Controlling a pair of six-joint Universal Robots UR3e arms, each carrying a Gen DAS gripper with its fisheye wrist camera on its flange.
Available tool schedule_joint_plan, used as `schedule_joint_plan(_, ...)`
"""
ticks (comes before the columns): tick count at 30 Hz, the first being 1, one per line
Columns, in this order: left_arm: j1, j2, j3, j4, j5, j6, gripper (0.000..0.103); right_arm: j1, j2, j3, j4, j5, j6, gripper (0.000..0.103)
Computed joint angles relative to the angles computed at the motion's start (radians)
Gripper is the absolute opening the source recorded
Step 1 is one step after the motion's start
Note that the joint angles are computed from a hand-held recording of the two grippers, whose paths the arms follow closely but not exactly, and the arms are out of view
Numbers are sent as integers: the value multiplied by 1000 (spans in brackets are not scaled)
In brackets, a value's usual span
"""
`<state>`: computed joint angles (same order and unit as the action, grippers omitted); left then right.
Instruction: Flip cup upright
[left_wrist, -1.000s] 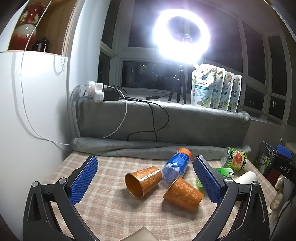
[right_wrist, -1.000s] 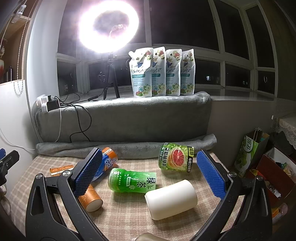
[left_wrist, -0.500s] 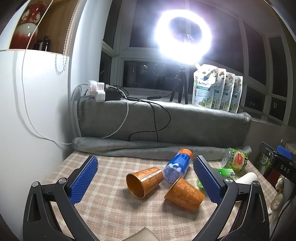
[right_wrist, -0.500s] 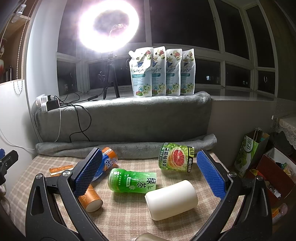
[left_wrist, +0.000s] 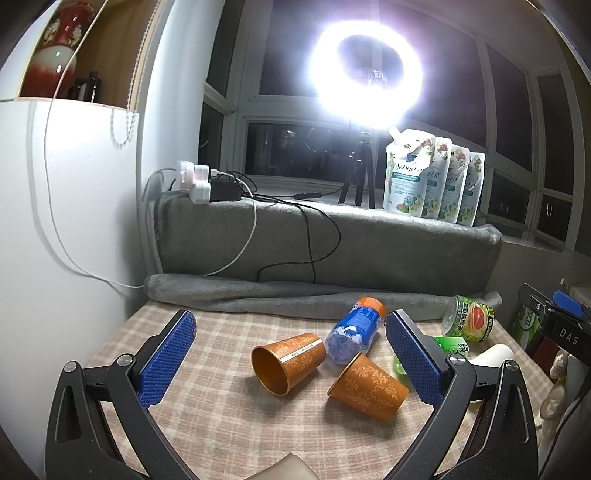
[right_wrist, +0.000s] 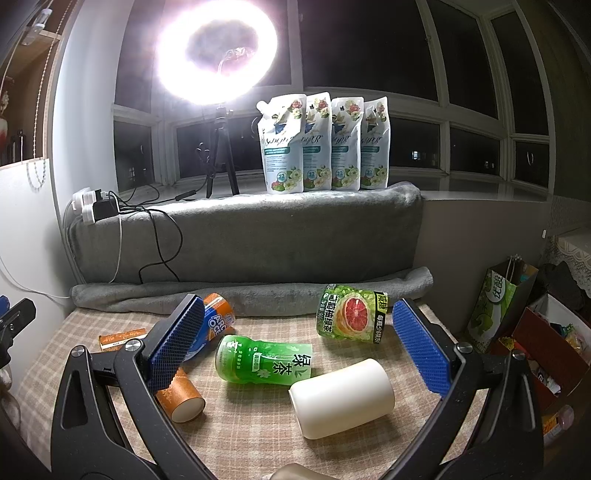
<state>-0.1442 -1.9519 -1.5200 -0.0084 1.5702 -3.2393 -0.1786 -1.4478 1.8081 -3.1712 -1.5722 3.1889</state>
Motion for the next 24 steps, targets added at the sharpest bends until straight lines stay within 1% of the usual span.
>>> schedule_joint_plan(24, 0, 6, -7, 1, -1, -4, 102, 11, 25, -34, 18, -6, -3, 103)
